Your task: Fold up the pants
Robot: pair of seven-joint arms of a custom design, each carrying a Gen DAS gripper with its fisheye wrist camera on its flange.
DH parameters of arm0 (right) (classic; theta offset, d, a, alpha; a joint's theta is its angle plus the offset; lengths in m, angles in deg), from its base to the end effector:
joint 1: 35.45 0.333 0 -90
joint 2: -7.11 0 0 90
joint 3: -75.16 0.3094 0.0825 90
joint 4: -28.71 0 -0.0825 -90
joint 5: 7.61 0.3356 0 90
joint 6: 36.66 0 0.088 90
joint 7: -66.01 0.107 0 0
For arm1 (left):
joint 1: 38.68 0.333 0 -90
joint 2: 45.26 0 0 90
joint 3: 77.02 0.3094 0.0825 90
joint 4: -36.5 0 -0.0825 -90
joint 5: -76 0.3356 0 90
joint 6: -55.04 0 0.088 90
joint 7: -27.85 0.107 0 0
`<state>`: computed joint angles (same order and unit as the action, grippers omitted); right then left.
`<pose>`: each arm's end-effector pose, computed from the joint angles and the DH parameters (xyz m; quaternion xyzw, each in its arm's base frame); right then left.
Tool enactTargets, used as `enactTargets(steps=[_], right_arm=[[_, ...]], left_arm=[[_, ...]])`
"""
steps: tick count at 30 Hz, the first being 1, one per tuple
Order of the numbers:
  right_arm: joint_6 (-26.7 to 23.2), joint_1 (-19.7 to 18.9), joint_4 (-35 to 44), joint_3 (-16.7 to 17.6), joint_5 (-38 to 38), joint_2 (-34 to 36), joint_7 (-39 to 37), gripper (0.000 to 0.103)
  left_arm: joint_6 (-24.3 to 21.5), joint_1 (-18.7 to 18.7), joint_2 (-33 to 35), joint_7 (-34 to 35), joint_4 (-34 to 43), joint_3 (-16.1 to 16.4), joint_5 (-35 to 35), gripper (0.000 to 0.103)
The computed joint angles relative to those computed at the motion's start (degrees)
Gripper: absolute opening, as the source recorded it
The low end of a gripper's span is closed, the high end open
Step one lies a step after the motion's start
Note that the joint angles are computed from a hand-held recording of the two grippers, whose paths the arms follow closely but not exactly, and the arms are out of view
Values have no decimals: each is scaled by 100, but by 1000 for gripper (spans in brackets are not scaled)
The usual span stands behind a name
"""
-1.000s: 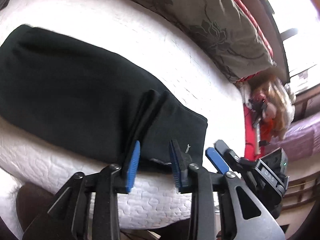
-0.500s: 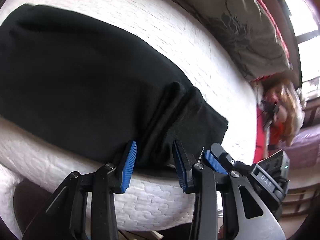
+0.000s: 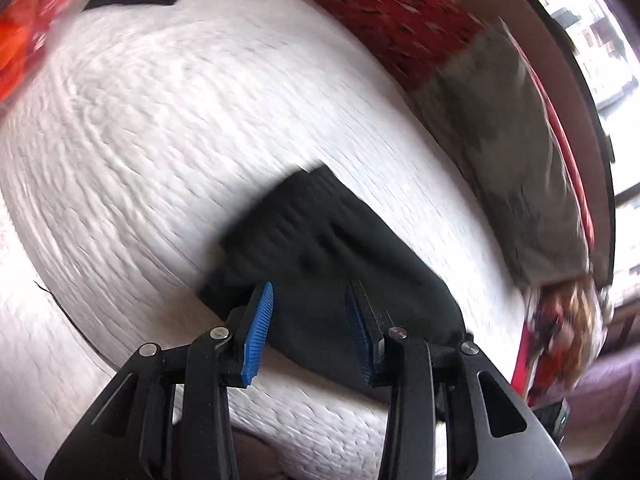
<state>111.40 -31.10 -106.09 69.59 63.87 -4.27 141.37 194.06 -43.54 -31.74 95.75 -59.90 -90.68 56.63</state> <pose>0.4628 -0.0286 0.4650 -0.3598 0.8184 0.1159 0.4328 0.5959 -0.1852 0.5311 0.7632 -0.5733 0.2945 0.0456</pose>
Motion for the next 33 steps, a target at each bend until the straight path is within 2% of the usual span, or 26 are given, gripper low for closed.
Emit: enactTargets(steps=[5,6,9,15,18,22,26,28,33], right_arm=[[11,103,240,123,-164,192,191,32],[17,119,259,131,-142,206,192,32],[29,148,341,163,-203,261,271,32],[-43,150,336,127,-201,213,269,32],[-67,122,239,79,-124,108,147,32],[-14,18,94,16,-327,-63,145,32],[80,-163,-221,-134,-677,-401,178,35],[42,-324,-396,-239,-1020,-572,283,39],[-198,-678,-803,-618,-1407,-859,185,39]], left_arm=[[-140,-71,406,-453,207,122,457,36],[-187,-43,490,-461,247,91,446,45],[-37,86,571,-410,142,-21,207,49],[-160,-130,644,-820,395,-4,663,49],[58,63,264,-611,-46,-154,171,49],[286,13,-196,-251,-490,-286,-470,49],[83,-384,-176,-66,-304,-383,-482,49],[-56,-626,-41,-58,-72,-449,-317,49],[-561,-1200,547,-203,767,-618,191,49]])
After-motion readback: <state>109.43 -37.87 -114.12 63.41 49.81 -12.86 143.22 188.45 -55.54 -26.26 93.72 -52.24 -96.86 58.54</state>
